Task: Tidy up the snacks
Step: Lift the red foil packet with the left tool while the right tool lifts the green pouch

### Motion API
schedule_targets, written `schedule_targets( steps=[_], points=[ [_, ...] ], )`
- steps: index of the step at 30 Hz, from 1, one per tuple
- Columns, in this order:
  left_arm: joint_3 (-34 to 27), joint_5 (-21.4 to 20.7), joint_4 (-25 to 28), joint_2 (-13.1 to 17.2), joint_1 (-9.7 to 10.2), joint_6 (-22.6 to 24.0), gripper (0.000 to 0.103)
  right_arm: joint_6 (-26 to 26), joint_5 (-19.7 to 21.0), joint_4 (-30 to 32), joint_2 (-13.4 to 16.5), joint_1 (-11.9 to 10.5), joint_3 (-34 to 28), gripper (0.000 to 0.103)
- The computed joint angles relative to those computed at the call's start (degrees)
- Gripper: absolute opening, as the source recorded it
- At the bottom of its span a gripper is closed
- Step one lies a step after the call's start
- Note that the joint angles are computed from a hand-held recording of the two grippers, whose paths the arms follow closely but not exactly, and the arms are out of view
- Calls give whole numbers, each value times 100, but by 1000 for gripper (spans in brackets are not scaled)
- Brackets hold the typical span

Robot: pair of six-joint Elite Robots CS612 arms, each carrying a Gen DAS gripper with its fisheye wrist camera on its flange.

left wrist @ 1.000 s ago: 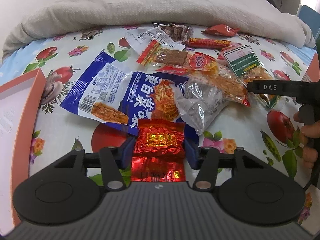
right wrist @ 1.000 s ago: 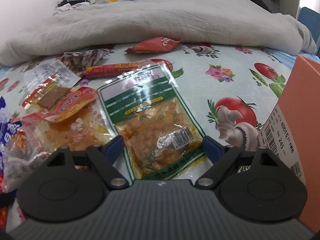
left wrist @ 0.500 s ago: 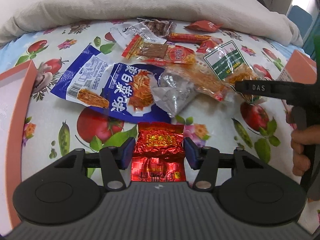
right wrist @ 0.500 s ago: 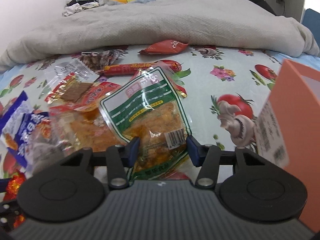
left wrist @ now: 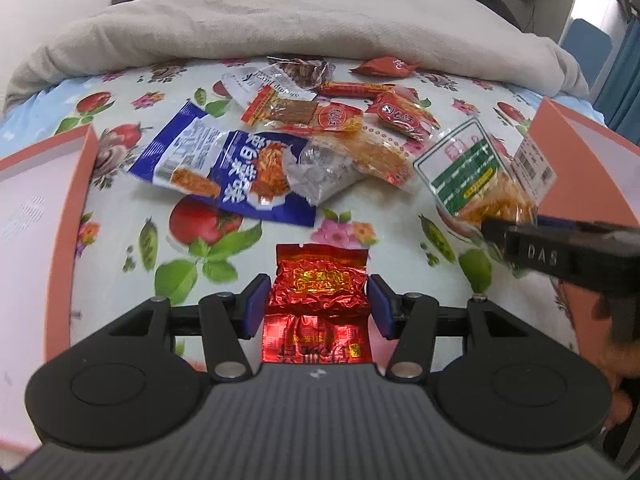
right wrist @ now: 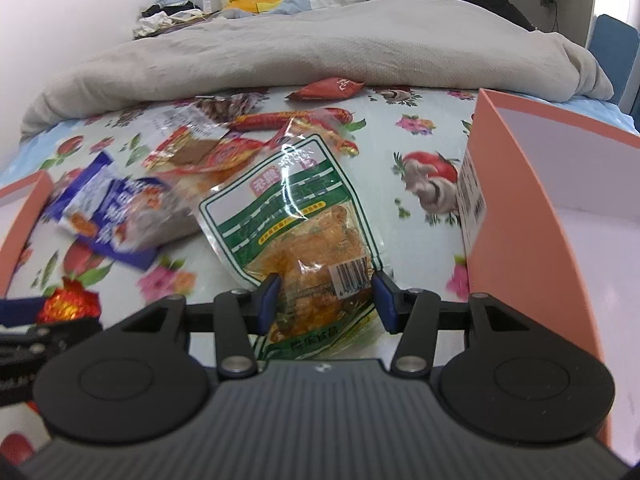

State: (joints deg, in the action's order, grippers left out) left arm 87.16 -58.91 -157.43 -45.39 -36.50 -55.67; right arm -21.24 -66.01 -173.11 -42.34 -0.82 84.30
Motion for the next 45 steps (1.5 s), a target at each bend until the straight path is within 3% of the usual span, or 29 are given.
schedule_targets(
  steps=[13,17,20,23,31,33,36,45],
  points=[
    [450,405,-85,-271,-344,-457,59,-56,309,8,-539,-230,1004,54],
    [512,386,-38,-303,-390,-591,59,-70,480,232,-625,-299,1140,63],
    [565,341,-62,-322,-394,-677,59,-373,475,489,-664,-305,1158,68],
    [592,365,-50,-333,-394,-712,59,-675,606,722,-687,-324,1127,83],
    [651,422,-68,-366,-381,-770,59,-1657,970,1121,-689,-344,1016,89],
    [666,426,-40,-379,-387,-803,59,-1943,892,1299,-662,-306,943,97],
    [682,446,-2,-396,-402,-855,59,-2181,669,1372,-613,-247,873,98],
    [688,476,49,-405,-429,-877,59,-2176,440,1290,-417,-197,740,100]
  ],
)
